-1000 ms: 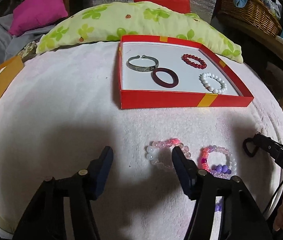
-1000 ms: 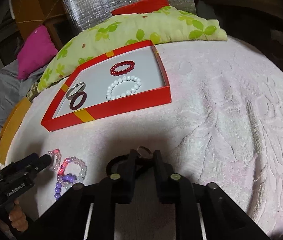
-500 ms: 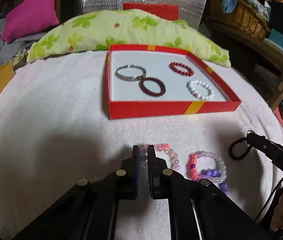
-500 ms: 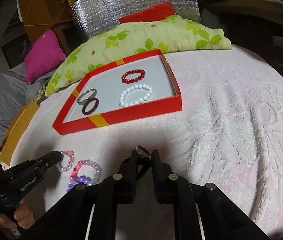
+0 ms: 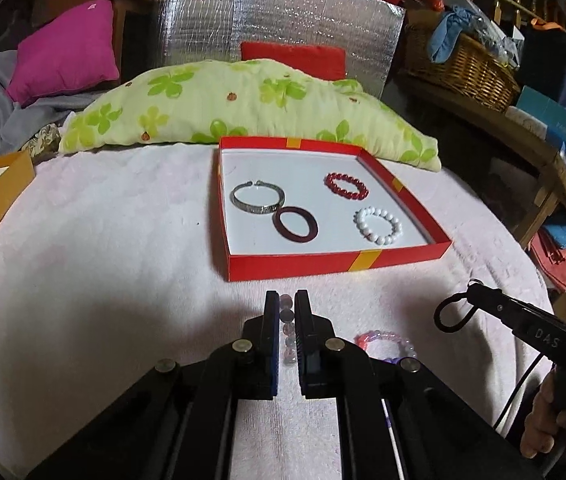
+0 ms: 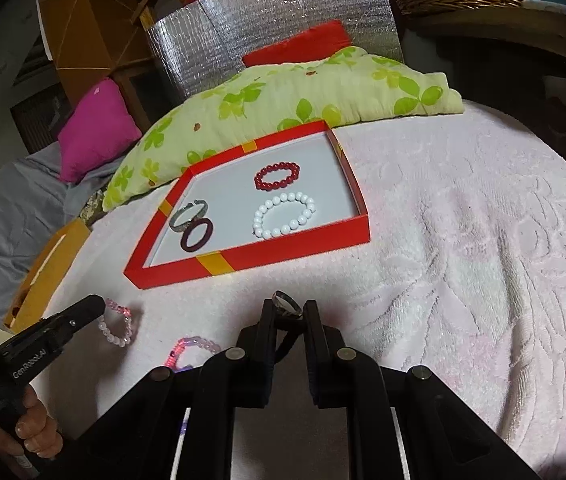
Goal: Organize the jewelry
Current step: 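Lift both held items and carry them over the red tray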
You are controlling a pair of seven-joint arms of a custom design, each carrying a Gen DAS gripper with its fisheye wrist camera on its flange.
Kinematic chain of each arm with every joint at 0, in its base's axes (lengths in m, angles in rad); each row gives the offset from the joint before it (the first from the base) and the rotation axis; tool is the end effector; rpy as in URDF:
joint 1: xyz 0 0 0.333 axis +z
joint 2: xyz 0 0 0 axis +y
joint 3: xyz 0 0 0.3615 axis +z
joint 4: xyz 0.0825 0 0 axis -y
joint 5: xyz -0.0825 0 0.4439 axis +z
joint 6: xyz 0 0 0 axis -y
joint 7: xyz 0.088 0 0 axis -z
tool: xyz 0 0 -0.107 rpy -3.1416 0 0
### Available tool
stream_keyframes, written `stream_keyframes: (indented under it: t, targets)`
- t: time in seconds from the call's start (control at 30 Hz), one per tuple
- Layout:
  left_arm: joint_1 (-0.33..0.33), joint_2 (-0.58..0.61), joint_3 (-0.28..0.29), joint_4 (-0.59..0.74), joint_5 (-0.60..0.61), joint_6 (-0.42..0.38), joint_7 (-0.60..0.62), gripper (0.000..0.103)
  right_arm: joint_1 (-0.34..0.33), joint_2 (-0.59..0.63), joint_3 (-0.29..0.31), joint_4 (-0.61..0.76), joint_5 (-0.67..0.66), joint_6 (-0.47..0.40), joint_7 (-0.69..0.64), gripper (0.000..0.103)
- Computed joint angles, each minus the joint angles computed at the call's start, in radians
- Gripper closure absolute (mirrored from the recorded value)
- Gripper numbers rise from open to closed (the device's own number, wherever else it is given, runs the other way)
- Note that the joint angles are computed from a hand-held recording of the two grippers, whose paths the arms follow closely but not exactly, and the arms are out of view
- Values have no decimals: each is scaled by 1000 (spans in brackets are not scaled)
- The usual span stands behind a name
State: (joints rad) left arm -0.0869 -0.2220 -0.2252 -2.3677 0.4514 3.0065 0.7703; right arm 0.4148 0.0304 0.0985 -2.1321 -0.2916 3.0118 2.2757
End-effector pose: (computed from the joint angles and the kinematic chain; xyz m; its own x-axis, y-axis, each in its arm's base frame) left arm 0.5156 -0.2062 0.5177 -0.0332 -0.9828 0.1818 -0.6561 -0.1158 -0.7457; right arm 0.5514 0.3344 0.5057 0.1953 -0.9384 -0.2850 -0.7123 0.0640 -0.6989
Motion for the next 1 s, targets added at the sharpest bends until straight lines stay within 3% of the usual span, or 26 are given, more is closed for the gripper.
stream_keyframes:
  t: [0.3, 0.6, 1.0]
  targets:
    - [16, -40, -13, -4, 19, 30, -12, 95, 0, -15, 10, -3, 24, 40, -22, 89]
    - [-27, -34, 18, 28, -48, 39, 61, 95, -12, -22, 20, 22, -13, 45, -13, 89]
    - [71, 1, -38, 124, 94, -3, -31, 95, 3, 6, 4, 87, -35, 54, -24, 89]
